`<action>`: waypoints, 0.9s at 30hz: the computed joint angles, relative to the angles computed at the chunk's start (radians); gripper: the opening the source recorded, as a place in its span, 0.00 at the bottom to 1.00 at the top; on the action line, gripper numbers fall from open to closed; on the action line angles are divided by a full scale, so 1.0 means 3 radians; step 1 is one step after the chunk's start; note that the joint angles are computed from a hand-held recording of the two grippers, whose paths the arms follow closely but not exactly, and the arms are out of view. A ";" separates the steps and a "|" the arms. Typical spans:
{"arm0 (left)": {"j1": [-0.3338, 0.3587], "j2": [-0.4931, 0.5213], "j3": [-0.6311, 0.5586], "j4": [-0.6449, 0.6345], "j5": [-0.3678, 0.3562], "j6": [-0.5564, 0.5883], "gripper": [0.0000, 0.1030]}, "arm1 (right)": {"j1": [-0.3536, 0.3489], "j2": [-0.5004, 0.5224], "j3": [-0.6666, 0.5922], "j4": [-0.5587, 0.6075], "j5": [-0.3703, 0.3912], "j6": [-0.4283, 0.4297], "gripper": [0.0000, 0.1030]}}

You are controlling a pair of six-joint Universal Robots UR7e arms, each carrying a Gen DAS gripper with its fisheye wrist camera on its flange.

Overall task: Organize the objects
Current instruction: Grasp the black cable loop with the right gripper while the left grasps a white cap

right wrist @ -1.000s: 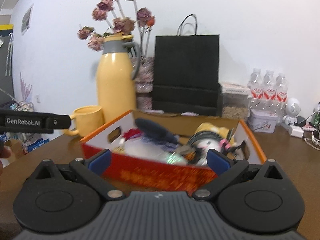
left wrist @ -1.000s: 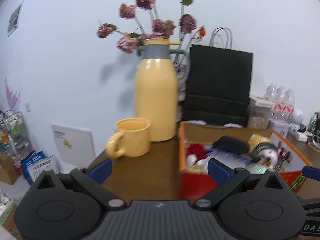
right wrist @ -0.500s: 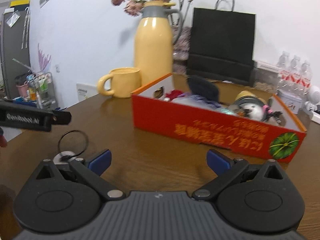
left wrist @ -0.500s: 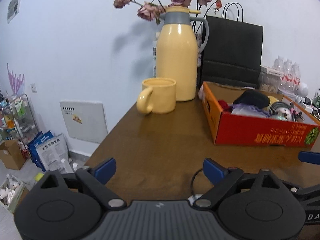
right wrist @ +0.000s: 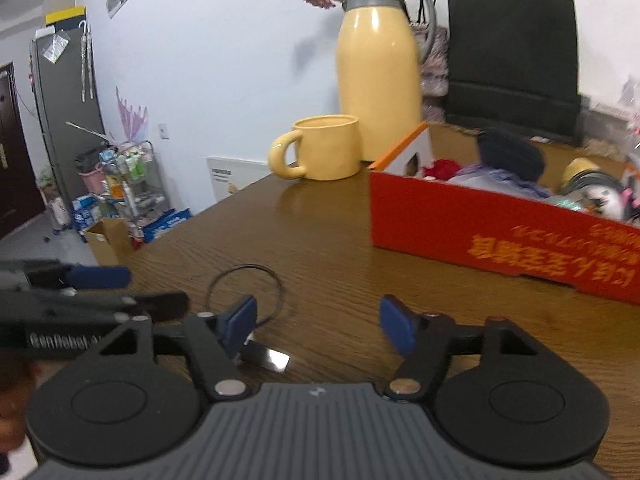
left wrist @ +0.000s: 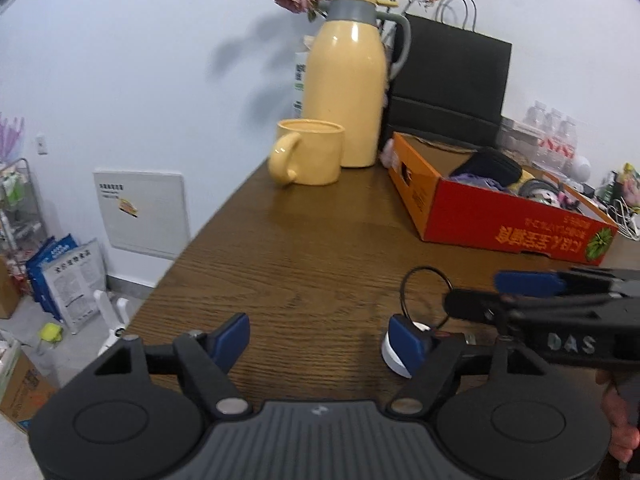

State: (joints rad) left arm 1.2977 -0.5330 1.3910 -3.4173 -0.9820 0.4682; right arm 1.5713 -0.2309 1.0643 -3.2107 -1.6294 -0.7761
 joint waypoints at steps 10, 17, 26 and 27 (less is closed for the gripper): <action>0.0036 0.0029 -0.0070 0.0203 -0.0145 0.0047 0.69 | -0.0033 0.0021 -0.0158 0.0469 0.0187 0.0166 0.08; -0.0014 0.0108 -0.0097 0.0054 -0.0004 0.0251 0.69 | -0.0041 -0.0017 0.0012 0.0068 0.0158 0.0043 0.04; -0.0043 0.0129 -0.0021 -0.0131 -0.0062 0.0106 0.69 | -0.0202 -0.0231 0.0290 -0.0422 0.0208 0.0262 0.04; -0.0051 0.0130 -0.0005 -0.0148 -0.0096 0.0111 0.71 | -0.0216 -0.0248 0.0312 -0.0468 0.0208 0.0281 0.04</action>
State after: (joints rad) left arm 1.2823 -0.4941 1.3894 -3.4616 -1.0109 0.5014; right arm 1.5066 -0.3054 1.1579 -3.3512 -1.5669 -0.6917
